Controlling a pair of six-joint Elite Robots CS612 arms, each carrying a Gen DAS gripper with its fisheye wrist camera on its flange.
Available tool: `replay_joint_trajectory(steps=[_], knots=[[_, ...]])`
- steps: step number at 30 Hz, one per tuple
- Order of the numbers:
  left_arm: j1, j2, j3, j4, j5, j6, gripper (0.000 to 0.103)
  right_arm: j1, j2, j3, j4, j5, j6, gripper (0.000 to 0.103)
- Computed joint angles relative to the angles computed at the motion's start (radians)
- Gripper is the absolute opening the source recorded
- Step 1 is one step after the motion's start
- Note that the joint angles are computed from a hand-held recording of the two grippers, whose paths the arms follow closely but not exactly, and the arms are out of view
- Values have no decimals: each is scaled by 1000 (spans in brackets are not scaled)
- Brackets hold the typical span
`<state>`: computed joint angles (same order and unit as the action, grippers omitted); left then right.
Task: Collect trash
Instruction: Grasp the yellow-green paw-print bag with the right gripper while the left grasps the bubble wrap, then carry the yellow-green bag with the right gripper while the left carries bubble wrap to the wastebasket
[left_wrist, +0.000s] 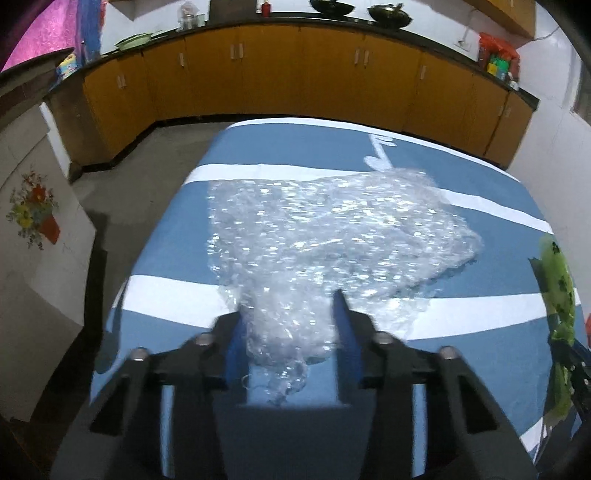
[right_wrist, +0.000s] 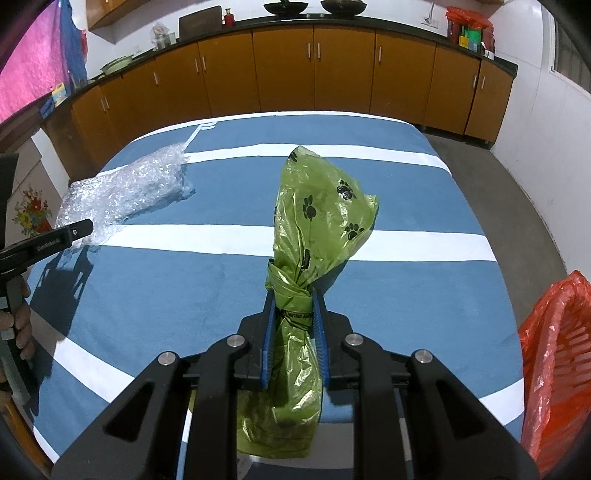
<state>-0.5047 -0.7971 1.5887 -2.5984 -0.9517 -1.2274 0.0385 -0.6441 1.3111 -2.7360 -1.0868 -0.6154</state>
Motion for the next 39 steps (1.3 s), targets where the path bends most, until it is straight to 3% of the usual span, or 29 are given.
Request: replay_joint_trajectory(steps=[3, 8, 20, 30, 39], knots=[[-6, 8, -10, -11, 2, 37, 15, -3, -2, 1, -6, 4, 9, 19], [-13, 9, -2, -47, -2, 43, 8, -10, -10, 13, -23, 12, 15, 19], [-64, -28, 58, -285, 72, 134, 6, -35, -42, 46, -83, 70, 49, 18], [-103, -32, 34, -339, 104, 203, 6, -62, -63, 68, -135, 109, 85, 18], [-124, 3, -41, -369, 98, 263, 6, -102, -83, 104, -227, 110, 160, 18]])
